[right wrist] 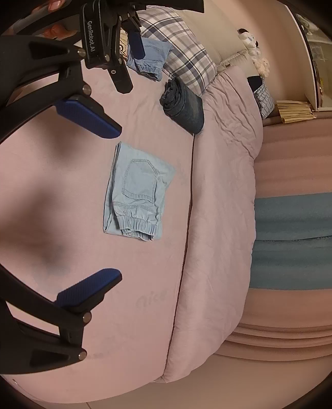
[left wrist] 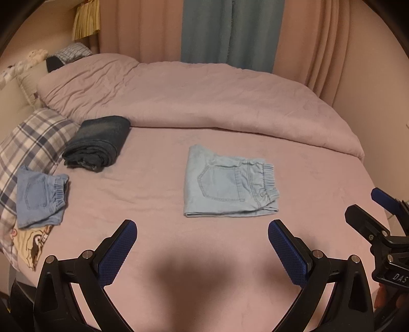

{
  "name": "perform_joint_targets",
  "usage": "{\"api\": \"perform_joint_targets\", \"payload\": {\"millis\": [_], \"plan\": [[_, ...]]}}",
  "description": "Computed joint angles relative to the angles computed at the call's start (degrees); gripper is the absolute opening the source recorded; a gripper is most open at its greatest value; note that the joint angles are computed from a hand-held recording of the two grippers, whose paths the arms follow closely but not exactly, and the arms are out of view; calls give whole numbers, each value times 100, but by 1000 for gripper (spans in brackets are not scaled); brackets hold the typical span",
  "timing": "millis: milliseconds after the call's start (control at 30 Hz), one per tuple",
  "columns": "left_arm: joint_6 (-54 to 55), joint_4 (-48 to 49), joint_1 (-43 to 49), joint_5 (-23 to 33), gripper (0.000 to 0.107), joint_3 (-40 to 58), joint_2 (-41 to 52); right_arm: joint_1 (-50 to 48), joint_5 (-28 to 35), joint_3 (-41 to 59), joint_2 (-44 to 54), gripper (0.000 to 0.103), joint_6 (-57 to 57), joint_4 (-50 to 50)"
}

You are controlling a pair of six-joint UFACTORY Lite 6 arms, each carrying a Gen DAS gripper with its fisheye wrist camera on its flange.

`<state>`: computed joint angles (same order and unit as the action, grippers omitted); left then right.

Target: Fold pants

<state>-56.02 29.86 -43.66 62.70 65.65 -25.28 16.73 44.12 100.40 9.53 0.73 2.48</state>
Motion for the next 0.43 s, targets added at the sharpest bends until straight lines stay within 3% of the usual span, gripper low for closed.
{"api": "perform_joint_targets", "payload": {"millis": [433], "plan": [[-199,130,-274,150,102,157,107,33,81,98,-12,102,37,-57]]}}
